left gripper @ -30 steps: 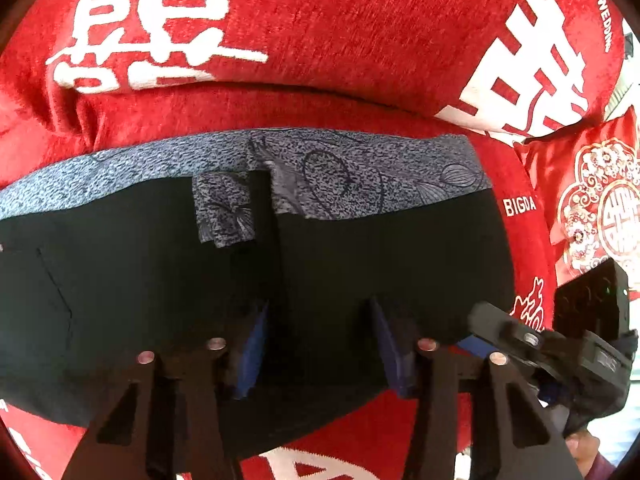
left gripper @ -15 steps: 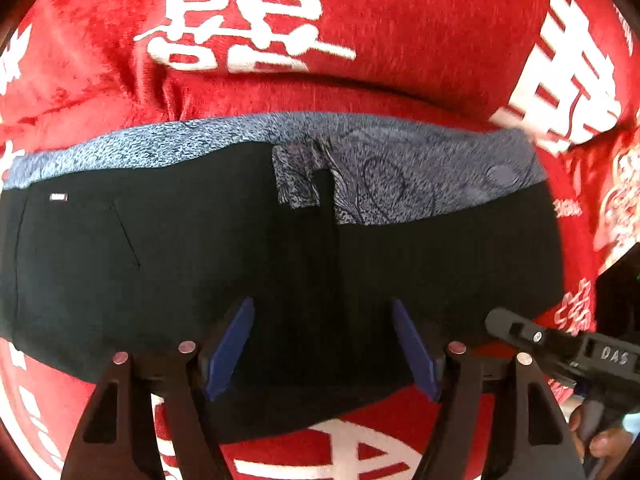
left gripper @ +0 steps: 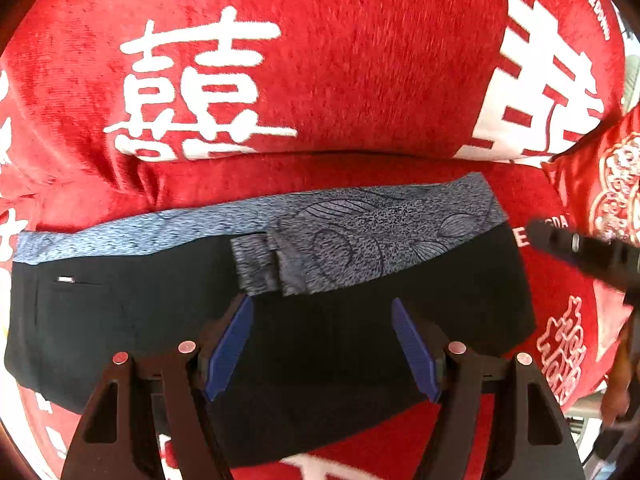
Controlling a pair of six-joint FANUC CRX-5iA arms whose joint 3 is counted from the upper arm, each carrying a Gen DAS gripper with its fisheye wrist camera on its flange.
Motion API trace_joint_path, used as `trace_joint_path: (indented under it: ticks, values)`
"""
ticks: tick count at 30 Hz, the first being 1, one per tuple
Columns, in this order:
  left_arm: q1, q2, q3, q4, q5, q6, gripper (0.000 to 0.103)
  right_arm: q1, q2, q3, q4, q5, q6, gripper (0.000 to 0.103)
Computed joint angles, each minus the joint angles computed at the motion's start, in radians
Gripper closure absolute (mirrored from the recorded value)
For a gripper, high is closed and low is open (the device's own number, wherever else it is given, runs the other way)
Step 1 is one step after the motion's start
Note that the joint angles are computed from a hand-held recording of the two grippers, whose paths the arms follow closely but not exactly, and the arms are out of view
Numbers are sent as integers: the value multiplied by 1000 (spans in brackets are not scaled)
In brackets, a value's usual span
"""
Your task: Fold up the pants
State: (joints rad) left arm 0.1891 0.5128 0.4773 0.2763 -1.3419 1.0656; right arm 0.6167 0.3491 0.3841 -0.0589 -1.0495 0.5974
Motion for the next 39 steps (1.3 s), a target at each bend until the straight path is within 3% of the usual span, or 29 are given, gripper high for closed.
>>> trace_joint_path:
  ticks: [3,5,7,9,12,16,18,21,24,25,27,29,31,34,37,39]
  values:
    - [-18,12,-3,-44,5,45,30,-28,71,76,34,-80,37,66]
    - [-21,19,-5,-62,-5,66,30,-62,89,83,0,-76,64,66]
    - [-19,10,-34,-63,13,69,30,-125,78,50,-147,-4,131,66]
    - [-21,-5,-61,-66,45,52,30,-203,86,34,-370,51,231,63]
    - [-22,-3,-62,-70,47,51,30,-297,97,11,-628,80,337,66]
    - [-19,9,-40,-66,17,49,30,-339,89,13,-723,43,414,77]
    - [-19,8,-40,-73,16,34,30,-336,84,29,-701,19,415,79]
    - [-18,-3,-64,-69,43,10,29,-261,149,133,-480,-90,354,81]
    - [-19,-11,-84,-68,64,11,28,-234,194,178,-407,-134,325,79]
    - [-18,-12,-86,-65,65,9,28,-223,194,175,-379,-129,312,72]
    - [-19,-8,-76,-71,54,6,28,-200,172,142,-326,-104,272,68]
    - [-23,-1,-49,-95,24,27,28,-183,140,109,-287,-97,231,58]
    - [-25,4,-23,-118,-3,57,28,-161,106,81,-242,-109,193,56]
    - [-25,-1,-1,-154,-28,104,28,-122,62,63,-203,-150,181,43]
    - [-17,-41,-33,-165,-4,134,28,-85,28,46,-183,-186,184,37]
    - [-14,-56,-42,-172,-5,154,8,-67,7,29,-181,-204,184,33]
